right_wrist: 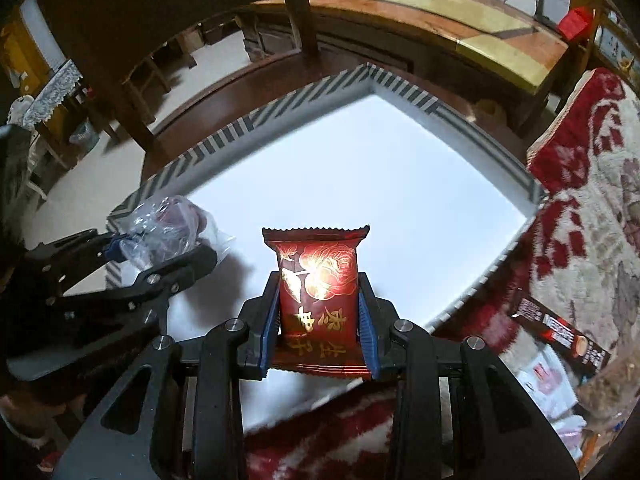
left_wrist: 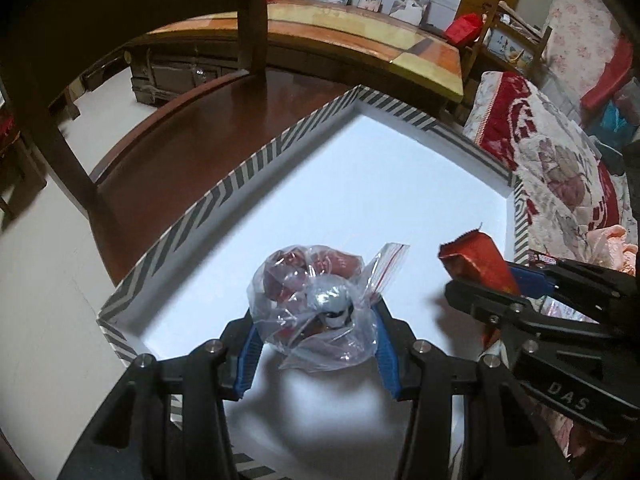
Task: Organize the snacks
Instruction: 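Carry both held snacks over the white tray, then open both grippers to drop the date bag and red packet in tray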
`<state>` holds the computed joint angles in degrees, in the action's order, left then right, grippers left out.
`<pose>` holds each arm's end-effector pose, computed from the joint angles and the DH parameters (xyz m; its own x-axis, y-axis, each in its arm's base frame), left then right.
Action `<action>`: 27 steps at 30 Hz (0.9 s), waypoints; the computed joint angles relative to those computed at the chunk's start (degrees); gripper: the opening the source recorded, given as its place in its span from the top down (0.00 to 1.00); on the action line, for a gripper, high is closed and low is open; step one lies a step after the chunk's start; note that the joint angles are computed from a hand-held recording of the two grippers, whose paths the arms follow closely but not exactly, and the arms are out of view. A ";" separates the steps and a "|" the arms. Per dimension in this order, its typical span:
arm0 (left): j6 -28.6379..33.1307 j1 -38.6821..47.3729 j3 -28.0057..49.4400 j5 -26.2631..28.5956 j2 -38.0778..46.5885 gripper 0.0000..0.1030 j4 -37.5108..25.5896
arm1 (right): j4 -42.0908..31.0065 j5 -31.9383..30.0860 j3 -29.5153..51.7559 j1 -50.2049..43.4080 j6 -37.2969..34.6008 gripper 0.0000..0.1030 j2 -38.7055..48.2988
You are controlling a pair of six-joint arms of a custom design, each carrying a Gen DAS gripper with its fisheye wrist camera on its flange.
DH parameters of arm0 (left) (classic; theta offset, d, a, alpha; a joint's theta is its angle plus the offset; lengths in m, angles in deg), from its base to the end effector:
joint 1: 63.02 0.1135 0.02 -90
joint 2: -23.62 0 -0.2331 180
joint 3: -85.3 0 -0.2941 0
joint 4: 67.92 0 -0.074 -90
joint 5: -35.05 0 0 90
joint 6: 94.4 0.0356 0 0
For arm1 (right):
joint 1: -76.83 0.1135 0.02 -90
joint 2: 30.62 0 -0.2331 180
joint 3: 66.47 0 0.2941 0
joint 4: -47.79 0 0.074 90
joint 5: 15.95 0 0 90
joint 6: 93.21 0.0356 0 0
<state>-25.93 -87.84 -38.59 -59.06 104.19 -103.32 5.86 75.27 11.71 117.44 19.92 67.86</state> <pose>0.2774 -0.1255 0.1270 -0.8718 -0.0001 -0.4898 0.0710 0.9894 -0.1266 0.2899 0.2476 0.1450 -0.8704 -0.2290 -0.4359 -0.3277 0.9302 0.1657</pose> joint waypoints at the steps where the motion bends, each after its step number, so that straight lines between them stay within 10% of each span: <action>1: -0.03 0.12 0.27 0.00 0.63 0.50 -0.02 | 0.12 -0.31 0.68 -0.01 -0.03 0.68 1.08; 13: -1.57 1.09 0.01 -0.69 1.28 0.18 -0.57 | 2.22 -1.18 -0.69 -0.32 0.12 0.65 1.27; 27: -3.71 -5.85 -3.63 -5.73 -12.29 0.05 -1.56 | 0.75 5.51 -22.57 2.38 9.00 0.65 -31.02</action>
